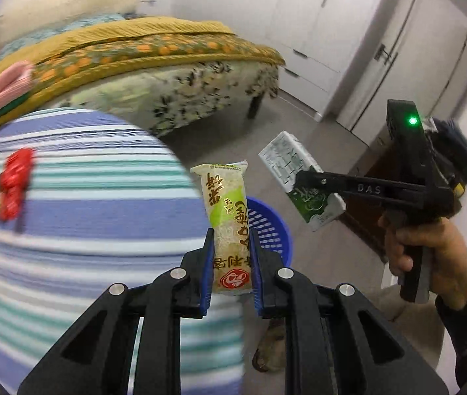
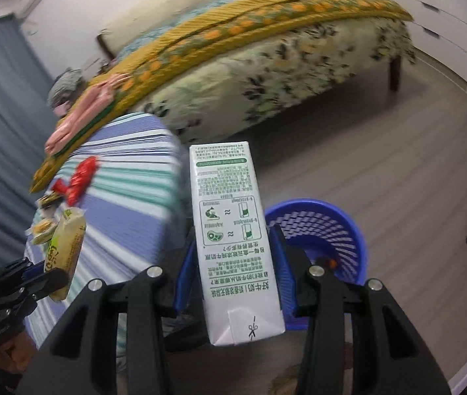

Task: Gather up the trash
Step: 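Carry snack bar and milk carton to the blue wastebasket and open both grippers, then return both open grippers from the wastebasket to the table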

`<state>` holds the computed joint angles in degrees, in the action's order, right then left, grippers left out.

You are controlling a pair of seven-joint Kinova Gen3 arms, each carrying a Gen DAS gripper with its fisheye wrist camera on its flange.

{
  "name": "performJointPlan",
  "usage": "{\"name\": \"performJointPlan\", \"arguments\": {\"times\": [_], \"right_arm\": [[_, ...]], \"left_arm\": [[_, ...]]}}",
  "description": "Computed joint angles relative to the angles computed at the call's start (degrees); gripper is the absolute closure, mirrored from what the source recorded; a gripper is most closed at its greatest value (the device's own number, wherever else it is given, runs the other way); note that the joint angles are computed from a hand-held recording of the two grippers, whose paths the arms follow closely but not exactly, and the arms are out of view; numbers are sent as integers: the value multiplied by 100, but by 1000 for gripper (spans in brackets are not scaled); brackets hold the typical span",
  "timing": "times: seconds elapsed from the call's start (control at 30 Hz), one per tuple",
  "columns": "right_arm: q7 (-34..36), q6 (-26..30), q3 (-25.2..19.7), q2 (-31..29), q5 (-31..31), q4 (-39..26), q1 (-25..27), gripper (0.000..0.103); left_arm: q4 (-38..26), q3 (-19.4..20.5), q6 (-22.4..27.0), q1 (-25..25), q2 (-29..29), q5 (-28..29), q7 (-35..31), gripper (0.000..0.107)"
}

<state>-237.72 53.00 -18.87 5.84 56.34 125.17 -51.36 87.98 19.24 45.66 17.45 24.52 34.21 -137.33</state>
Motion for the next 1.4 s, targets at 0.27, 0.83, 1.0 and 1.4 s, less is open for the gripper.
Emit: {"name": "performJointPlan", "arguments": {"times": [0.27,0.83,1.0,1.4], "right_arm": [[-793,-929,165,-71,349,960,383,61],[-2176,-880,-113,-51,764,1721,706,17],[-1367,-5,36,133,-97,1084,194,10],[1302,1782,388,1860,178,-1687,-909,10]], "left_arm": [[-1148,-206,77,1216,1002,-1068,1308,89],[-1427,-51,-700,1700,1378,-1885,2129,21],[-201,337,-1443,978,603,-1596,1442,14],[1940,388,-2113,-1059,-654,-532,-153,14]]}}
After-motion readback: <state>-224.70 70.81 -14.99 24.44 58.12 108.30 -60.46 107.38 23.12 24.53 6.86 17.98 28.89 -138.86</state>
